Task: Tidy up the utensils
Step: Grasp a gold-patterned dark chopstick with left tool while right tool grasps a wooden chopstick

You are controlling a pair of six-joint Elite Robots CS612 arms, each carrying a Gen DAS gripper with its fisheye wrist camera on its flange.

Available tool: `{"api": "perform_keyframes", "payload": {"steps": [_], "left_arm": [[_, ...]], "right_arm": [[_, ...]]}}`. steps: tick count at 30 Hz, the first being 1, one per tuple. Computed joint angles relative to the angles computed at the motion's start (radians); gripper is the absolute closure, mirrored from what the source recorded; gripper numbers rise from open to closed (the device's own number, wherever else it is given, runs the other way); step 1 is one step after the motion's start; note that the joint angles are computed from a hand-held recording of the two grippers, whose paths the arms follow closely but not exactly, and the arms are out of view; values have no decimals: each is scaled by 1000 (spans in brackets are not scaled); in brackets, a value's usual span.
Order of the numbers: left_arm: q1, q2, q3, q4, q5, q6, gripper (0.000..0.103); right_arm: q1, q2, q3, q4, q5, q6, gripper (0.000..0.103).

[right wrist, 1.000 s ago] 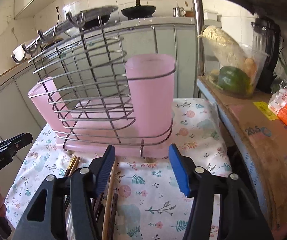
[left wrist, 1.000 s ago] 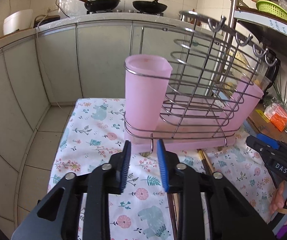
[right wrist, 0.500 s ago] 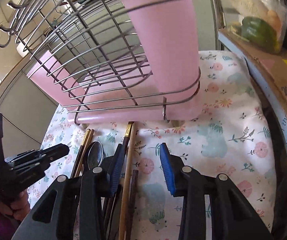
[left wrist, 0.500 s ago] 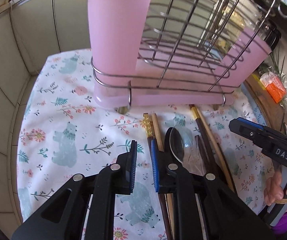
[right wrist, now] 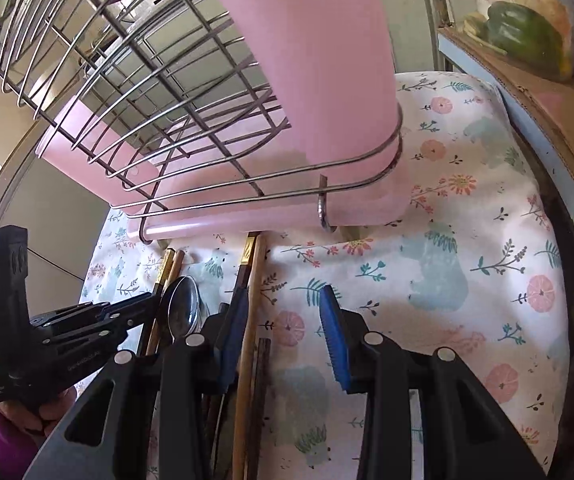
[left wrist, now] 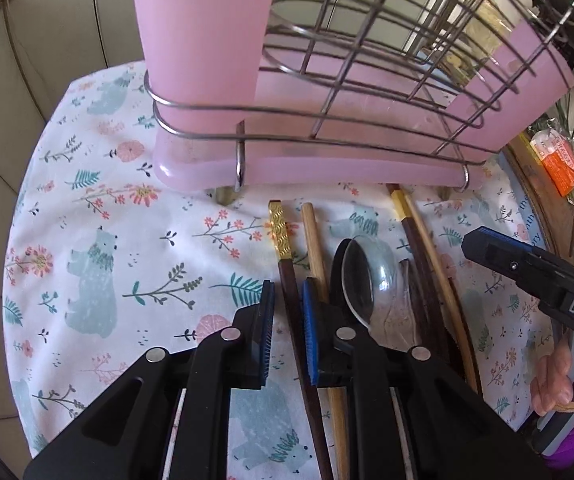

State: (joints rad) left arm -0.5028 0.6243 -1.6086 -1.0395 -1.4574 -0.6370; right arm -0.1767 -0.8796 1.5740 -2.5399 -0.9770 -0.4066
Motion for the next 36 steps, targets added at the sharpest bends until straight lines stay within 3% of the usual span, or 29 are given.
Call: {"api": "perform_keyframes", "payload": {"steps": [1, 7, 14, 19, 26, 32, 36], "left_arm": [[-1, 2, -1, -4, 5, -5, 94], [8, 9, -27, -6, -16, -20, 95], [27, 16, -52, 9, -43, -37, 95], [34, 19, -55, 10, -51, -32, 95], [31, 14, -38, 11, -44, -9, 95], [35, 6, -22, 20, -62, -6, 95], [33, 8, -29, 14, -56, -9, 95]], "right_arm": [[3, -1, -2, 10, -4, -4, 66], [38, 9, -21, 44, -63, -23, 66], [47, 10, -28, 64, -72, -7, 96], [36, 14, -44, 106, -70, 4, 95], [68, 25, -52, 87, -155, 14, 93], [63, 30, -55, 88, -125, 38, 96], [36, 10, -32, 93, -78, 20, 96]]}}
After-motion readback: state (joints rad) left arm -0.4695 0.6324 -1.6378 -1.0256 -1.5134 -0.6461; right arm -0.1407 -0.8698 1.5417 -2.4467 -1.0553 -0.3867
